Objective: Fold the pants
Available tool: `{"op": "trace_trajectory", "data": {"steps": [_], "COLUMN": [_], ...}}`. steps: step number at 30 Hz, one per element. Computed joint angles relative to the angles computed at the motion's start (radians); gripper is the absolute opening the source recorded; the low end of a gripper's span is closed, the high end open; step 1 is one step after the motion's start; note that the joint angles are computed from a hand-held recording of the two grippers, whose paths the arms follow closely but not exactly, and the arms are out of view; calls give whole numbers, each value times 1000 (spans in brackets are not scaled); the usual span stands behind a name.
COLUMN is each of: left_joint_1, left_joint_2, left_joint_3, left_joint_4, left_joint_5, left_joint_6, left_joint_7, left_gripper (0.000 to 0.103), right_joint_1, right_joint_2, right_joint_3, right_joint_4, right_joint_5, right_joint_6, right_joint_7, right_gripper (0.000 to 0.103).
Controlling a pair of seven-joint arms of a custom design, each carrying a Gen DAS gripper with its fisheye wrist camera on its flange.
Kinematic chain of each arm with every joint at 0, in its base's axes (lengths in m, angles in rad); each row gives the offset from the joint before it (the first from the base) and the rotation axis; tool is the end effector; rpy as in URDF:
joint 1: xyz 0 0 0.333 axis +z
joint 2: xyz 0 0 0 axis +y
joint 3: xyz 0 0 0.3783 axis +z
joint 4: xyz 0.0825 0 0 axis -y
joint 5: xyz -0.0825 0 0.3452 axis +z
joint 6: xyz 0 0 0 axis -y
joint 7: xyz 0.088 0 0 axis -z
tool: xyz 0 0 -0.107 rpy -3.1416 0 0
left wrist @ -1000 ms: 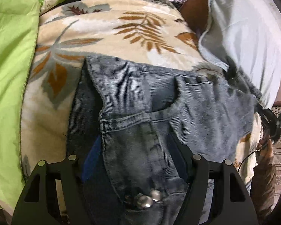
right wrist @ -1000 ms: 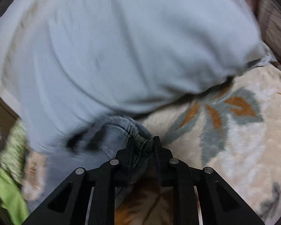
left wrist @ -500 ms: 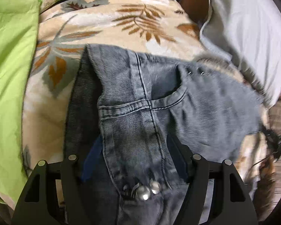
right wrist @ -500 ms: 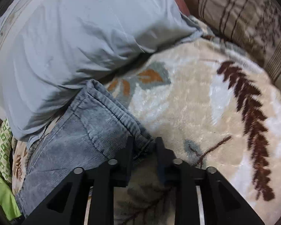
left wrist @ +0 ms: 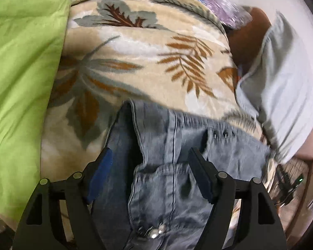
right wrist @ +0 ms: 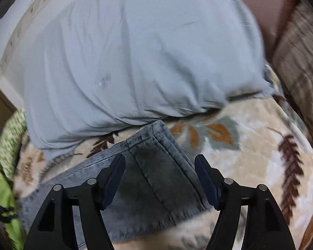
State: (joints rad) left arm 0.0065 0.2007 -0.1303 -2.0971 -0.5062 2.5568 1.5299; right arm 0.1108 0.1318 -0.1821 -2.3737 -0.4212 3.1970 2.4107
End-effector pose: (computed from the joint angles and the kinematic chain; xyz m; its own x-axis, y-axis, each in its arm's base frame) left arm 0.5770 -0.0606 0.4380 0.2530 -0.8845 0.3919 -0.9301 -0.3338 -0.1530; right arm 0.5337 0.0037 0.4375 -0.3645 -0.8962 -0.2529 -0.6819 0.4418 -0.5830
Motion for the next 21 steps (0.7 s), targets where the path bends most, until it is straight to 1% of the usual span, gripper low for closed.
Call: {"op": "trace_trajectory", "data": {"steps": [1,2,3,4,5,6,7,9,10,11,13,14,16,17,19,20,21], "left_joint_1": [3,3,7,14,22,25,27,26,26,30,37,31,25,20,33,34,27], "left_joint_2": [9,20,30,39,49,58,66,84,96,109,134,145,158,155,156,155,151], "left_joint_3": [3,9,12,11,9,10,11,14,14,9,-1,0,-6,-9,-34,-42,-42], "left_joint_4": [9,22,33,43,56,67,73,93,103,115,136,144,149,143,144,142,137], "left_joint_5": [-5,3,2,-11,-25,-26,-25,-7,-2,-7,-23,-16,-15,-15,-51,-64,-59], "left_joint_6": [2,0,-1,-3,-8,-10,-10,-17,-24,-33,-55,-58,-48,-32,-31,-32,-25], "left_joint_7": [-5,-22,-33,-35,-33,-39,-43,-58,-66,-65,-60,-69,-71,-69,-21,0,13], "left_gripper": [75,75,75,75,75,75,75,75,75,75,75,77,87,87,88,87,87], "right_joint_1": [7,24,20,25,14,-16,-30,-86,-87,-74,-99,-79,-30,-26,-7,9,13], "right_joint_2": [31,59,76,104,118,136,158,184,199,210,230,235,245,247,244,244,241], "right_joint_3": [-5,-17,-6,-12,1,36,51,119,123,111,143,123,71,66,46,32,29], "right_joint_4": [45,76,99,133,148,165,184,209,225,236,245,247,254,253,244,240,241], "right_joint_5": [-39,-29,-27,-35,-28,-3,14,75,83,87,121,119,104,106,102,96,93], "right_joint_6": [-40,-61,-77,-95,-99,-98,-98,-102,-115,-122,-112,-110,-106,-104,-95,-94,-111], "right_joint_7": [19,-2,-10,-8,-17,-45,-60,-125,-135,-139,-177,-175,-160,-157,-146,-139,-141], "right_gripper": [70,70,70,70,70,70,70,71,71,71,71,71,71,69,54,32,17]}}
